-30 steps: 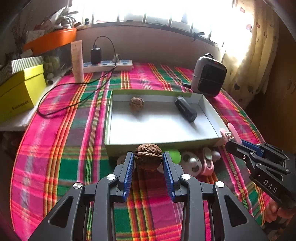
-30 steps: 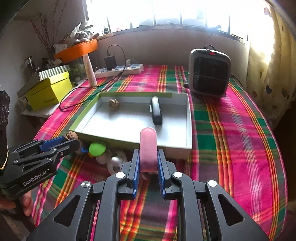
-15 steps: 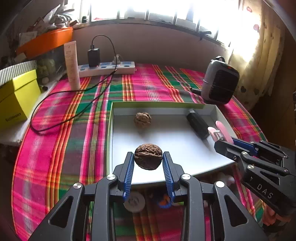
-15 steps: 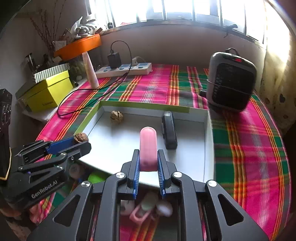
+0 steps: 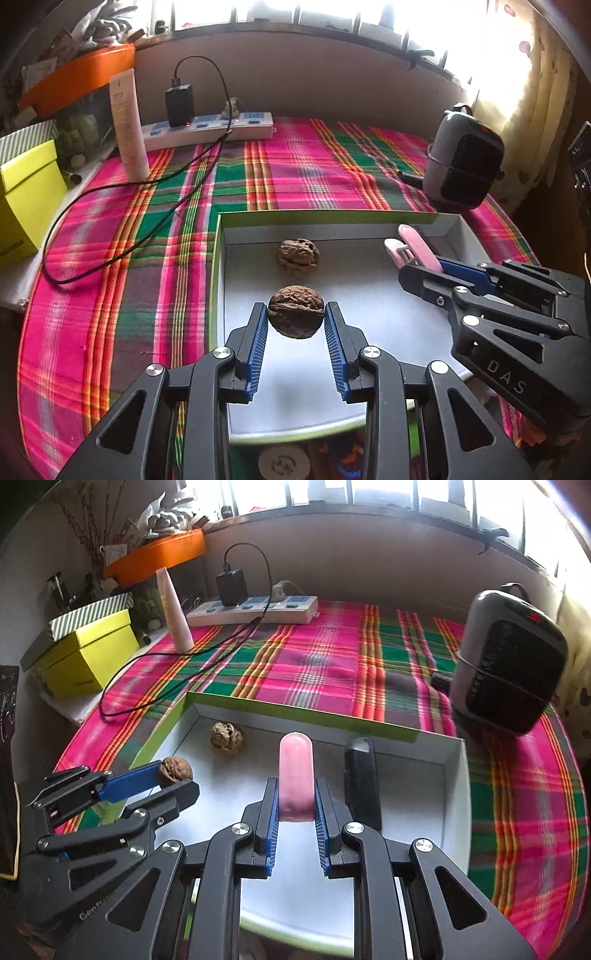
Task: Organize objects
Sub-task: 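Carry the pink cylinder with the right gripper into the box while the left carries the walnut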
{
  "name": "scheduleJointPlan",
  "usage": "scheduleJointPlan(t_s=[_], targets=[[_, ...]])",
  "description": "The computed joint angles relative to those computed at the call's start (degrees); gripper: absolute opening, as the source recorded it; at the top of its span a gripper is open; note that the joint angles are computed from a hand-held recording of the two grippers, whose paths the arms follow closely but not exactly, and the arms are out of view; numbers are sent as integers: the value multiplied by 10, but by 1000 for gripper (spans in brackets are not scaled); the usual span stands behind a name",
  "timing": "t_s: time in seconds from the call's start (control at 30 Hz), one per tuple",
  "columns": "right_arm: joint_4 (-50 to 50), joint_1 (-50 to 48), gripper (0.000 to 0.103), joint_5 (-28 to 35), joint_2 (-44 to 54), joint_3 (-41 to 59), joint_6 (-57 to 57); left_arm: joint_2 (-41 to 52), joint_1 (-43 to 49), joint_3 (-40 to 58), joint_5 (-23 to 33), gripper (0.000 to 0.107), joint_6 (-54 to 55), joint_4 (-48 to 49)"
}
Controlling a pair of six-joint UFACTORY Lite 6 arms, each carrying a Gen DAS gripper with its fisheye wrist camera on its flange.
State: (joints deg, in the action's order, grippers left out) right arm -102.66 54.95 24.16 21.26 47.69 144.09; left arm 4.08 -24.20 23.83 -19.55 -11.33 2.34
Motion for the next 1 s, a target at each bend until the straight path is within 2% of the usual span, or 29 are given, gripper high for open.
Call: scheduleJointPlan(t_s=[0.33,1.0], targets=[[-30,-36,19,-30,54,48,0,53,6,34,-13,30,0,23],[-36,-50,19,-40,73,60,-5,86,-10,61,-20,30,63,-30]])
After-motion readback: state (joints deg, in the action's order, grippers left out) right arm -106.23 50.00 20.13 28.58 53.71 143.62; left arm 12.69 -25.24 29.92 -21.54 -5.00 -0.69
